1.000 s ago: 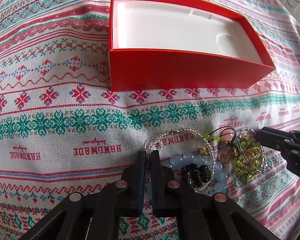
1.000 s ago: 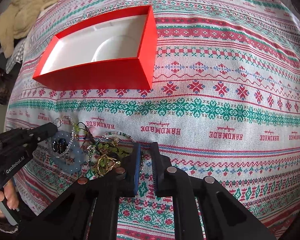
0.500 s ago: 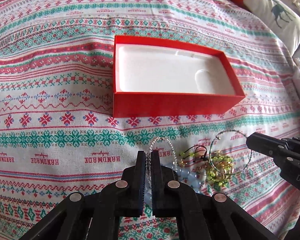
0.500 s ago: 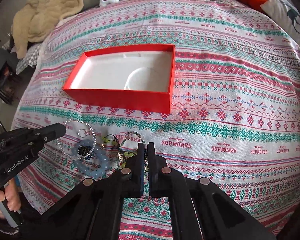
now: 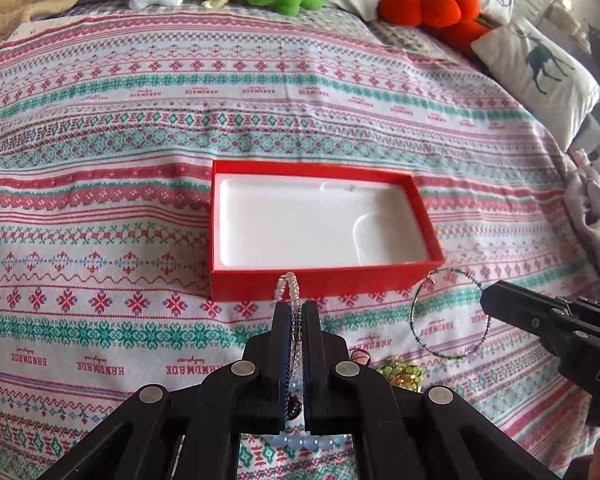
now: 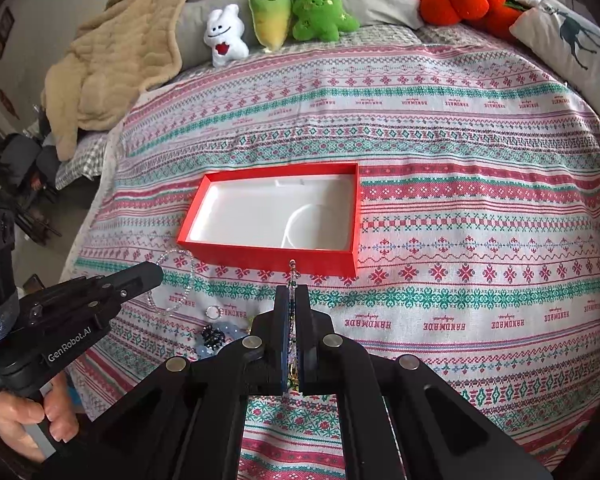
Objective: Organize jewelry
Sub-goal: 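Carry both bracelets into the red box and open both tools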
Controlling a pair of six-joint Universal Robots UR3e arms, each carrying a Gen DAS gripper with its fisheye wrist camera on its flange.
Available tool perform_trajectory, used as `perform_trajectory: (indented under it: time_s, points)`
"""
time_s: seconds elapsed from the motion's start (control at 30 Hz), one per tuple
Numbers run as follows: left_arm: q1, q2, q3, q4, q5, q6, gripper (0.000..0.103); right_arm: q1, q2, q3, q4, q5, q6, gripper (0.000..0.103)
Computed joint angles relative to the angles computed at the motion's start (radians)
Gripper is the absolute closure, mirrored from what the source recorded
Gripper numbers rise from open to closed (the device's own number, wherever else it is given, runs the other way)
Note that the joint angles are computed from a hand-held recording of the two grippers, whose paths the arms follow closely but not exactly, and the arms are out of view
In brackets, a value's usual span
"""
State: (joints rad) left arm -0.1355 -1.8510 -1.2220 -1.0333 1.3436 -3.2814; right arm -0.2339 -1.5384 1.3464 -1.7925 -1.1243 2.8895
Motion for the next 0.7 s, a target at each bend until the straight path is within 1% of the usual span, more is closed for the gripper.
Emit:
perform_trajectory:
  time_s: [0.13,0.33,0.47,0.6,0.7]
  points:
    - [-0.015,-0.070,0.109,0.004,-0.017,-0.029,0.103,-0.002,0.016,-0.026,-0.015,0.013,0.023,0.101]
    - [-0.029,-0.202,0.274,0.051,-0.069,-0.065,0.103,-0.010,0.041,-0.053,-0.035,0.015,0.050,0.101]
    - [-0.022,-0.291,0.344,0.078,-0.099,-0.080,0.103,-0.015,0.051,-0.057,-0.059,0.007,0.063,0.101]
    - [-0.011,-0.365,0.392,0.047,-0.066,-0.095,0.103,-0.013,0.065,-0.068,-0.087,-0.013,0.078,0.101]
    - [0.003,-0.381,0.387,0.028,-0.052,-0.117,0.103,-0.006,0.082,-0.086,-0.098,-0.020,0.092,0.101]
